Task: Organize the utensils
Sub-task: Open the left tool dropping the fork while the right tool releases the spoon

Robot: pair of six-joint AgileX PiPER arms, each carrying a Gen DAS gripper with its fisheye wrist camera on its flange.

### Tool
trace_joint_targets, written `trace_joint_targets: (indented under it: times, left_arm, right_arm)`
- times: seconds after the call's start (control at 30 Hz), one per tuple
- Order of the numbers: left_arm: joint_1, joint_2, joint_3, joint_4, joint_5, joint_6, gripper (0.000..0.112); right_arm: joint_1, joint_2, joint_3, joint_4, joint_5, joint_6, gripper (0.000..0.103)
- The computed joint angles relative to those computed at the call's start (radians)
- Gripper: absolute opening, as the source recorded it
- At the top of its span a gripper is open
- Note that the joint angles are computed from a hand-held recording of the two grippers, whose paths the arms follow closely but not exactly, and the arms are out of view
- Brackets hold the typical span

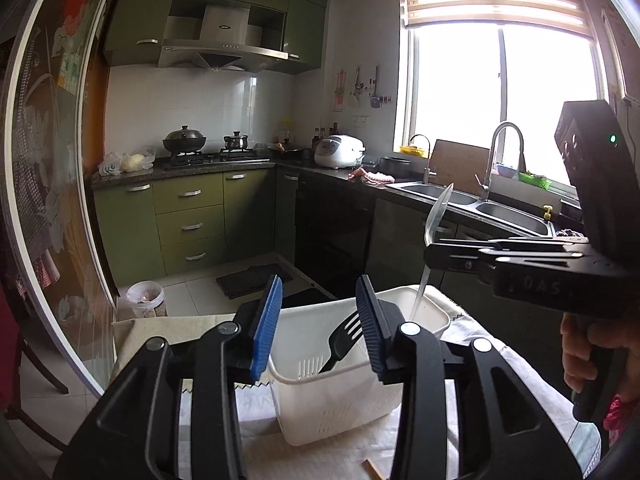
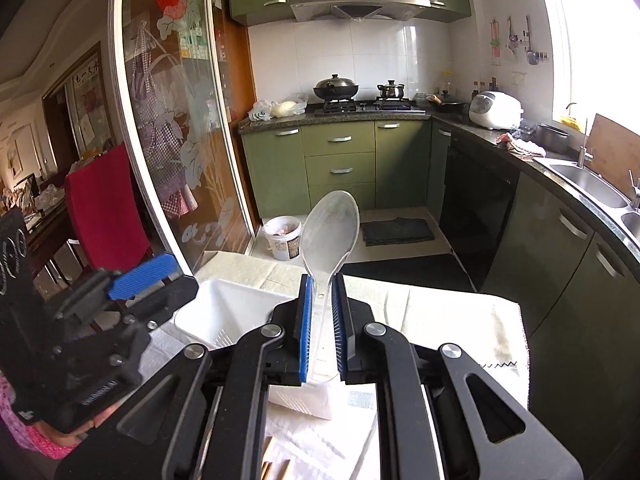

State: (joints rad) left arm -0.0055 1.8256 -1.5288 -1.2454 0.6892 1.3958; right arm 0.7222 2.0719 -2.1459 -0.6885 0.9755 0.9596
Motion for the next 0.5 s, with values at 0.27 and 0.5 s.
trace_joint_targets:
  times: [0.27, 0.5]
  left_arm:
    - [0.078, -0.081, 0.076, 0.356, 0.133, -0.255, 0.037]
    - [0.123, -0.06, 0.075, 0.532, 0.245, -0.405, 0.037]
  right_arm:
    - [0.021, 0.018, 0.073, -0.001, -0.028, 0.032, 0.014]
    - [0.065, -0.018, 0.151, -0.022, -0.035, 0.074, 0.023]
